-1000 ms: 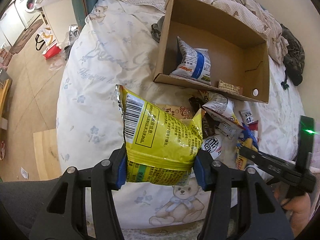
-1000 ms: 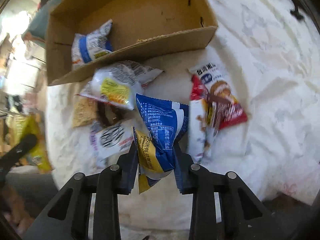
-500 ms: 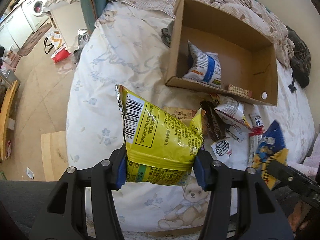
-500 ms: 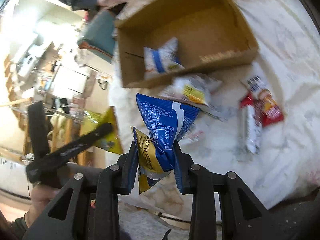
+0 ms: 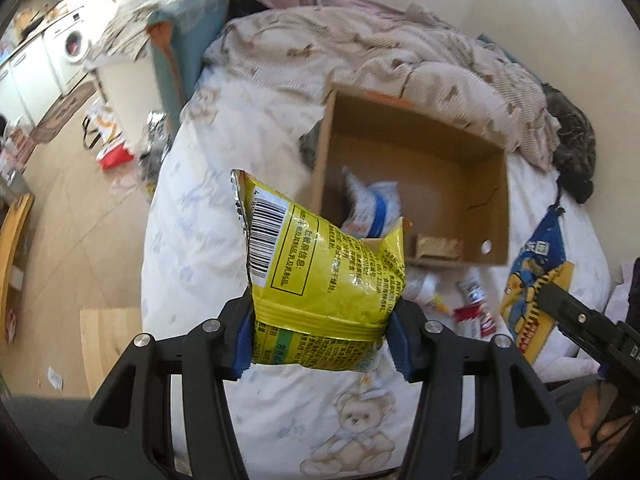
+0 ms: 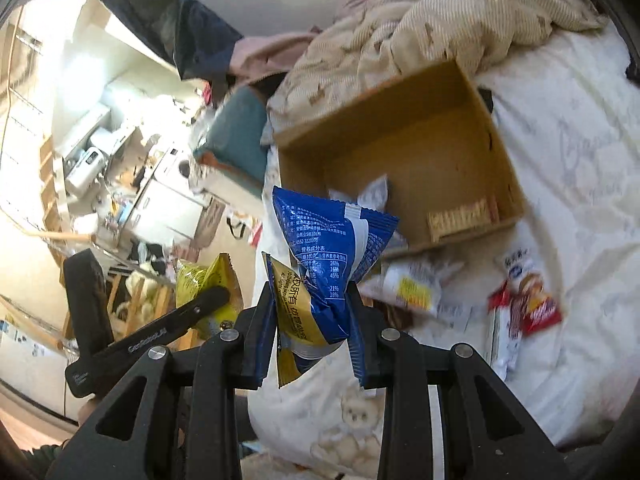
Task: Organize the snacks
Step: 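Carry both packets over the box and release them inside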
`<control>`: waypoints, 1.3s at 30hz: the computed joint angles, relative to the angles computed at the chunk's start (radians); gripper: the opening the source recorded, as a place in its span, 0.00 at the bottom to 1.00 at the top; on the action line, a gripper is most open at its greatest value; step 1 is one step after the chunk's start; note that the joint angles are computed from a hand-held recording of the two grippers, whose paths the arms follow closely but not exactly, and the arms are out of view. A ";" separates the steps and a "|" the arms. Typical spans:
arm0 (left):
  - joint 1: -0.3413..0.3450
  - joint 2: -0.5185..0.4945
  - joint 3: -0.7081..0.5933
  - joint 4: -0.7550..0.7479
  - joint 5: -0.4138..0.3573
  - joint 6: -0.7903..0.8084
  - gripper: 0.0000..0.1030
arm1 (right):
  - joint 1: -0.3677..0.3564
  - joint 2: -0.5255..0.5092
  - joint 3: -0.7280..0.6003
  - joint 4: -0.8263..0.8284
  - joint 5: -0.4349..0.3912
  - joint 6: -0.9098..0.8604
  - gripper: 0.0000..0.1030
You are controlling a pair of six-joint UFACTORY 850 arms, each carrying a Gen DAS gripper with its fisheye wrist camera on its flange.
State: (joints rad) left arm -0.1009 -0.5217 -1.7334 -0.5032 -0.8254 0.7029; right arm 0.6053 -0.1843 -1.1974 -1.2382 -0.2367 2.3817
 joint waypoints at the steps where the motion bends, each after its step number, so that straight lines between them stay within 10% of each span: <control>1: -0.008 -0.006 -0.016 0.001 0.002 0.005 0.49 | -0.007 0.001 -0.005 0.014 -0.005 -0.024 0.32; 39: -0.134 -0.283 -0.333 0.012 0.029 0.014 0.51 | -0.199 -0.129 -0.098 0.692 -0.091 -0.697 0.33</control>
